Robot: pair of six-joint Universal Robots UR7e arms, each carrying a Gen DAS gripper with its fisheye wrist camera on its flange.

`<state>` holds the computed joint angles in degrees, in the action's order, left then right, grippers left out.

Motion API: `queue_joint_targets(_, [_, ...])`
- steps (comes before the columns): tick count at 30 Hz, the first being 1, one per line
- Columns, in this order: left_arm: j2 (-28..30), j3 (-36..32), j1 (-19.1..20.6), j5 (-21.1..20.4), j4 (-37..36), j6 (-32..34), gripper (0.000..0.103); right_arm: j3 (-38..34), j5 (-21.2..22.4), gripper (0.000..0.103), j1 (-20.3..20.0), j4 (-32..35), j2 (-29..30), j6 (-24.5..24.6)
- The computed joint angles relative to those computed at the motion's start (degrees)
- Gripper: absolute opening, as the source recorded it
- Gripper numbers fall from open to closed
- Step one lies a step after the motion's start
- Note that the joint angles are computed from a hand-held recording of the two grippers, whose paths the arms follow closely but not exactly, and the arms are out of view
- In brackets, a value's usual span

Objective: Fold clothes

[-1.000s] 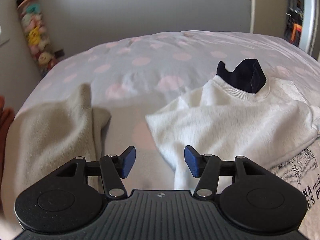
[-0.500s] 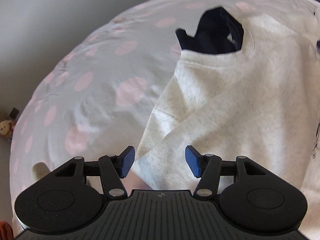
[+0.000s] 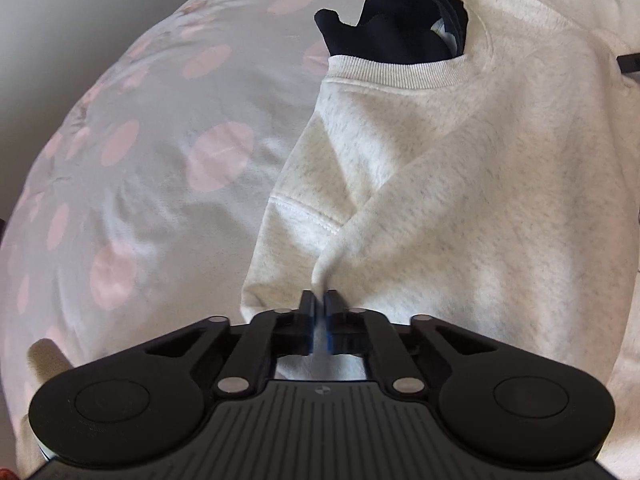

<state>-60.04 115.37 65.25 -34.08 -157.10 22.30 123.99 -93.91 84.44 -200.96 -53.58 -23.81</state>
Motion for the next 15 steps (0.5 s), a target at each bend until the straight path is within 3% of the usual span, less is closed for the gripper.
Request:
queue_joint_targets(5, [-1.41,1.17,-2.43,3.72,1.02,-0.37,0.000,1.06,-0.26,0.016,1.07,-3.64,0.02,-3.19])
queue_joint_targets(12, [-4.68,-0.36,-3.21,8.81,10.64,-3.52,0.000,1.27,3.08,0.015,2.88,-6.48,0.41,-8.61])
queue_joint_targets(15, [-3.28,-0.84,-2.15,9.44,9.93,-2.99,0.000,-0.23,1.33,0.015,3.20,-7.03,2.34,-9.04])
